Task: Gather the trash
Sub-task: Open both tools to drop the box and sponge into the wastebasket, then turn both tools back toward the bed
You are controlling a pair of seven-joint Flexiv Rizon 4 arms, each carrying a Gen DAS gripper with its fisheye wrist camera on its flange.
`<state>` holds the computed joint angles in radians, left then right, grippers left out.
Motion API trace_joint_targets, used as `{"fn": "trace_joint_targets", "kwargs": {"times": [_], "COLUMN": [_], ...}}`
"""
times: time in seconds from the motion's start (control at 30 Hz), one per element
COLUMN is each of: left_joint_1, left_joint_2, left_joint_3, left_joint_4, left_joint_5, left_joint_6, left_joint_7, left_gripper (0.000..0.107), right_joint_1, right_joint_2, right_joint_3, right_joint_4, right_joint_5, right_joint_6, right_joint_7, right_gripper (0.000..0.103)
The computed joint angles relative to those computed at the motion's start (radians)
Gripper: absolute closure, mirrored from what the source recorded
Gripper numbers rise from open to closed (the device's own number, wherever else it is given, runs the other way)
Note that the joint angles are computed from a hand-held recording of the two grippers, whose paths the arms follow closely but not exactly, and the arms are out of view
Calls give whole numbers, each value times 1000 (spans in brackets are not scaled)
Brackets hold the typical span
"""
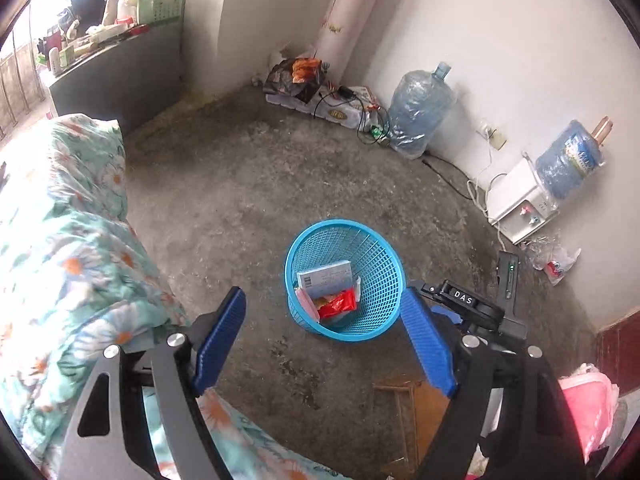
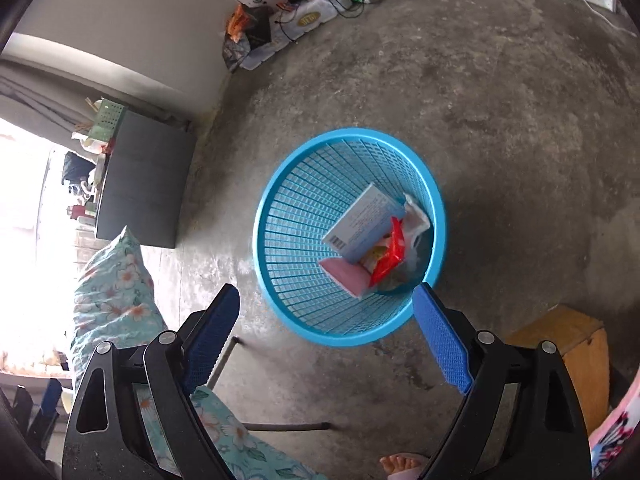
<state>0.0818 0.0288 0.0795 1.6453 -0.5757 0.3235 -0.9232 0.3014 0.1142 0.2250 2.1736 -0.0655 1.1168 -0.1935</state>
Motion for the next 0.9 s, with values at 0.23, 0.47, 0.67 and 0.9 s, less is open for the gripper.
{"fn": "trace_joint_targets", "kwargs": {"times": [0.23, 0.47, 0.67, 0.9], "left_joint_1": [206, 389, 563, 740], "left_joint_2": [20, 130, 111, 68], "left_joint_3": [133, 316, 449, 495], "left_joint_4": [-170, -145, -109, -47], "left_joint_5": [-217, -258, -266, -256], "left_joint_6": [-381, -331, -333, -345], "left_joint_7": [-39, 115, 157, 173], "left_gripper": [29, 24, 23, 23], "right_joint_1": [28, 165, 284, 417], "right_joint_2": [41, -6, -129, -306], "right_joint_3": [20, 51, 99, 165], "right_joint_4": [-151, -347, -537, -729], "right_joint_5": [-136, -26, 175, 216], "right_joint_6": [-34, 18, -3, -137], "right_joint_7": [-108, -369, -567, -607], "right_gripper": [19, 18, 18, 18]}}
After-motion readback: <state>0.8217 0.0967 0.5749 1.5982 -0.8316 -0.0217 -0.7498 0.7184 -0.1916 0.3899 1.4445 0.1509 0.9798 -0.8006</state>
